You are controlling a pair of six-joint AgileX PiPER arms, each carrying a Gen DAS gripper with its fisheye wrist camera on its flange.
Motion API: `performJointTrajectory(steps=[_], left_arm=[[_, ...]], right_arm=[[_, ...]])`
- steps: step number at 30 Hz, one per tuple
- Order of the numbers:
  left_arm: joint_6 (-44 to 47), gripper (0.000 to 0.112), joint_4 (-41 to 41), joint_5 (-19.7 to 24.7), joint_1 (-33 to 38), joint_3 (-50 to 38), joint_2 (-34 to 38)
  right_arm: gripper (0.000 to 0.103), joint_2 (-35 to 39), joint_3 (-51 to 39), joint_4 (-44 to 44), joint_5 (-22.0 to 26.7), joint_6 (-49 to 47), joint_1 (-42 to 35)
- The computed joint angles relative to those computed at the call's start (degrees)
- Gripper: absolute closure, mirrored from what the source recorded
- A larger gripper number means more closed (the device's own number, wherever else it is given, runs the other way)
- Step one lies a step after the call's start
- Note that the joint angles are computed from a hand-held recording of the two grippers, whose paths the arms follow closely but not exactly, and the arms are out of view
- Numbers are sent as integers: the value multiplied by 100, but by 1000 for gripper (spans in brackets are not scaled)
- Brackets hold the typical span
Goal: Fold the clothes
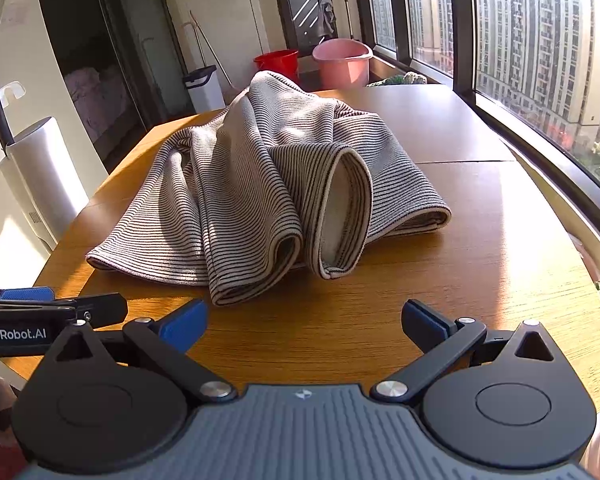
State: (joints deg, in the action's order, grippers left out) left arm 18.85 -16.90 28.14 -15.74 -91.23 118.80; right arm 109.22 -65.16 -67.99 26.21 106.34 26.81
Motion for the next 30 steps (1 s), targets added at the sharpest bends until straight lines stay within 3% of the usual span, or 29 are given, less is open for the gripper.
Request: performJointTrajectory(steps=[23, 30], left_arm=[[-1, 9, -16, 47, -7, -44, 51], [733, 9, -789, 566, 149, -674, 451]], right_arm=[[0, 41, -6, 243, -110, -185, -51], [0, 29, 51, -43, -353, -12, -264]])
